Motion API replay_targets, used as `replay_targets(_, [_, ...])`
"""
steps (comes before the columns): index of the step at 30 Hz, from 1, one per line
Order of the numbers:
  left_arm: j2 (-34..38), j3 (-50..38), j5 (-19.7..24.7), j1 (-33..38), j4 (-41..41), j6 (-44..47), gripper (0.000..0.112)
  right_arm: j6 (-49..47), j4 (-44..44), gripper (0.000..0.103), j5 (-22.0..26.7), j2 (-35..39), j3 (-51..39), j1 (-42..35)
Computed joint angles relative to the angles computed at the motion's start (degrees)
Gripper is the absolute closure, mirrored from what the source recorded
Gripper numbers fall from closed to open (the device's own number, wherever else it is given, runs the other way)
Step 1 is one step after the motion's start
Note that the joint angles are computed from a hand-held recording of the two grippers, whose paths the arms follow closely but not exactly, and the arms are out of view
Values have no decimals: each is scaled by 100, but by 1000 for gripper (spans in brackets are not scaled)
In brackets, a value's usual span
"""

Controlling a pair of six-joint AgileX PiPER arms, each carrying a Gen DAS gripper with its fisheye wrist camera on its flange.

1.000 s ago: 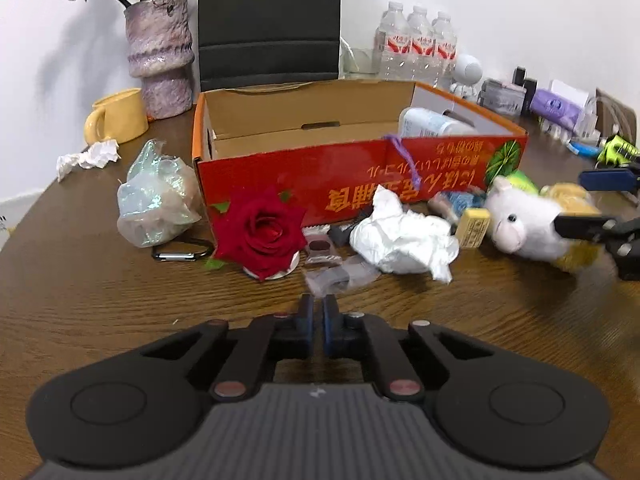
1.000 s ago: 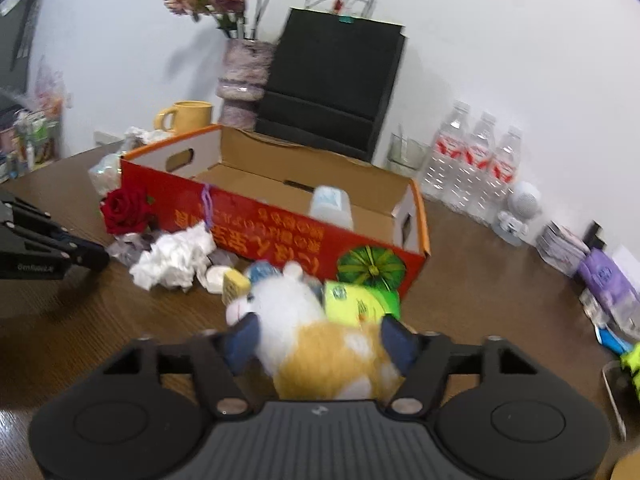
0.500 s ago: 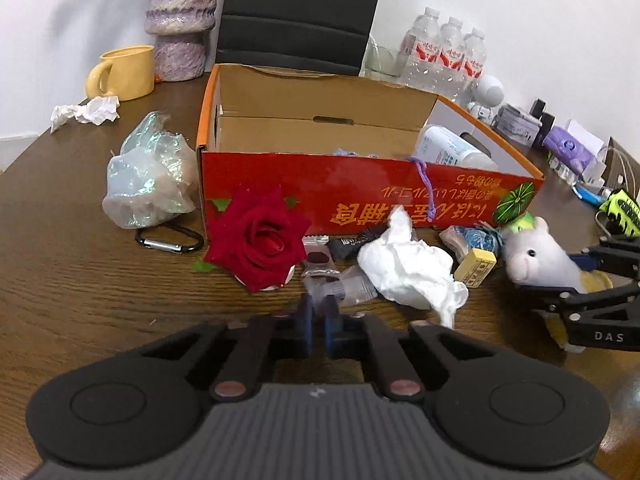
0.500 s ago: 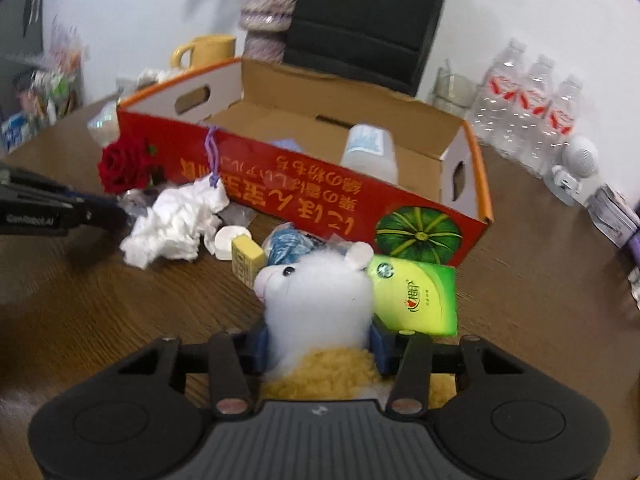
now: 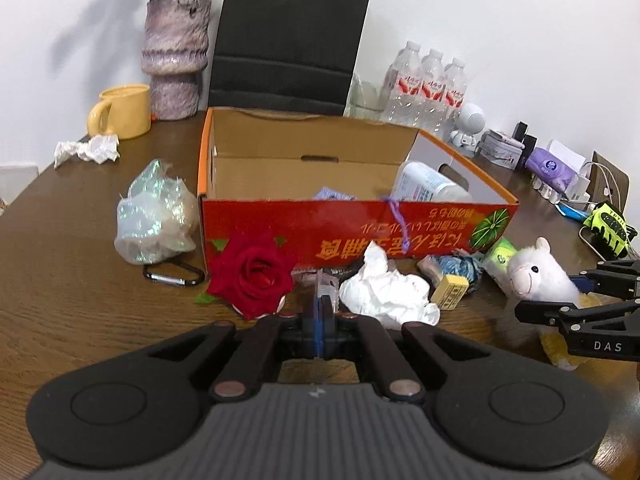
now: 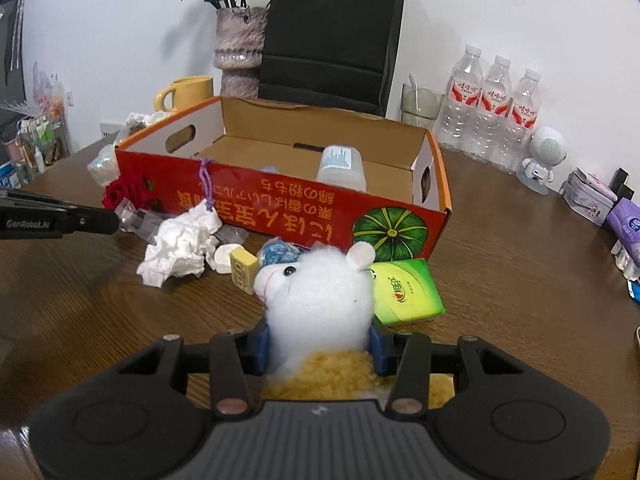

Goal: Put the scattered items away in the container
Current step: 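Lift the sheep toy into the box and open the right tool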

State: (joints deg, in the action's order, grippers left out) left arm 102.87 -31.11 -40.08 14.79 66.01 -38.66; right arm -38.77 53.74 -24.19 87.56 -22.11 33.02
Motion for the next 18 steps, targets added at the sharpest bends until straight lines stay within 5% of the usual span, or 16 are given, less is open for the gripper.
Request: replay_targets(18, [-804,-67,-537,276,498,-451,112,-716,676,59,-170,-637,-269,81])
